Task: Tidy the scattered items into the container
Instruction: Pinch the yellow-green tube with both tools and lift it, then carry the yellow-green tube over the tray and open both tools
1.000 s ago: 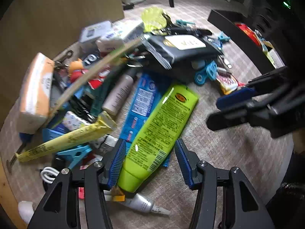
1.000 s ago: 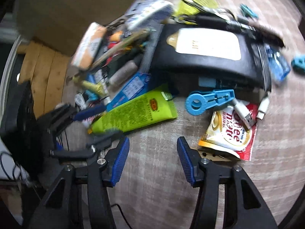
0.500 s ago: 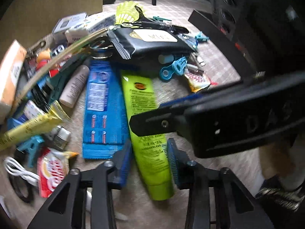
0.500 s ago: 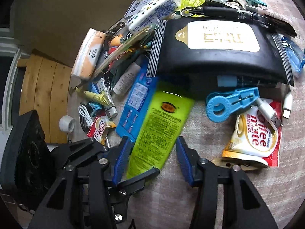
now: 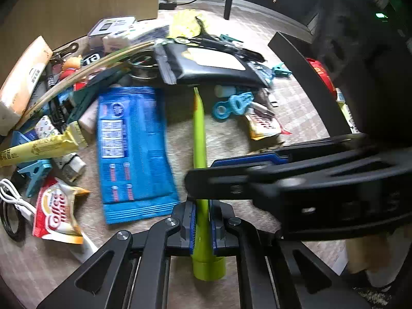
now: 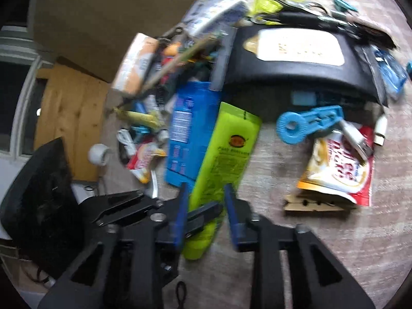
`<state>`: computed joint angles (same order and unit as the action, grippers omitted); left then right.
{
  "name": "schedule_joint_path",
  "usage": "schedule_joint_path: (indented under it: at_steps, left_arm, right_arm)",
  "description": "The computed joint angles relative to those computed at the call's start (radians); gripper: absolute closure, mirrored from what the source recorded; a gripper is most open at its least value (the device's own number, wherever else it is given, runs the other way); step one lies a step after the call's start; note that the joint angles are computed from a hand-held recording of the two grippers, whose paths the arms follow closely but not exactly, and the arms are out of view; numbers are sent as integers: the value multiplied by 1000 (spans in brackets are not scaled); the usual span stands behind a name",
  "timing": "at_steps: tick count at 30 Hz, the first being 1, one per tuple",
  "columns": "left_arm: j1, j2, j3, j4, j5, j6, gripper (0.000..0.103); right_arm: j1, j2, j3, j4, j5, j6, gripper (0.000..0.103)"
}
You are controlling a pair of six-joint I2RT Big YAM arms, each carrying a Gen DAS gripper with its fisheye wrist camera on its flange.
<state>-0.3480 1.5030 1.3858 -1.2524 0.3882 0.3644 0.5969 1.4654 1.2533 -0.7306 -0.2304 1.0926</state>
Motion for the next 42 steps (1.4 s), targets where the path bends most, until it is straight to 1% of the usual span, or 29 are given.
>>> schedule_joint_path:
  at_steps: [3,5,8,12,15,18,21,24,26,27,31,33,35,36,37,38,40,42]
  left_arm:
    - [-29,-43,-42,54,-53,-18,95]
    - [-34,-63,-58,69,-69,-38,95]
    - [-38,-84,-69,73,-68,-63,95]
    - [-67,-120,-63,78,-85,-90,95]
    - [-102,-128,-30,69,-86,-120,95]
    - [-160,-131,8,74,-103,-153,95]
    - [-228,-114,60,80,-107,-190,95]
    - [-302,-78,122,91,-109,-247,95]
    - [-352,-46,167,95,-92,-259,95]
    - [-379,-30,189,101,-96,-272,95]
    - [-480,50,293,106,-88,-346,95]
    - [-520,96,353,105,-70,-413,94]
    - [-552,125,397,113,-78,-488,90]
    - [-567,133,409,126,-97,-518,84]
    - [-578,134,413,141,-111,-545,84]
    - [-588,132,412,154,-116,-564,84]
    - [-600,121,403,165,-132,-573,84]
    - [-608,102,383,171,-158,-564,84]
  right_arm:
    - [-6,-8,-39,43,-12,52,69]
    - [-14,-29,-71,63,-11,64,72]
    - [-5,-57,-80,44,3,58,76]
    - [3,-101,-98,60,20,71,77]
    - [5,-150,-105,49,48,68,77]
    - [-10,-225,-129,30,70,69,77]
    - [-33,-303,-144,-22,106,46,77]
    - [-79,-398,-168,-96,134,24,77]
    - [-117,-461,-183,-146,152,-1,77]
    - [-136,-487,-188,-170,158,-13,77]
    - [-277,-621,-214,-294,142,-87,77]
    - [-344,-667,-213,-354,132,-128,75]
    - [-421,-710,-206,-419,132,-169,73]
    - [-458,-728,-200,-454,138,-193,72]
    - [-493,-744,-196,-479,141,-217,71]
    - [-525,-761,-194,-496,144,-237,67]
    - [-580,-786,-188,-524,140,-276,66]
    - [-607,-800,-187,-531,133,-298,66]
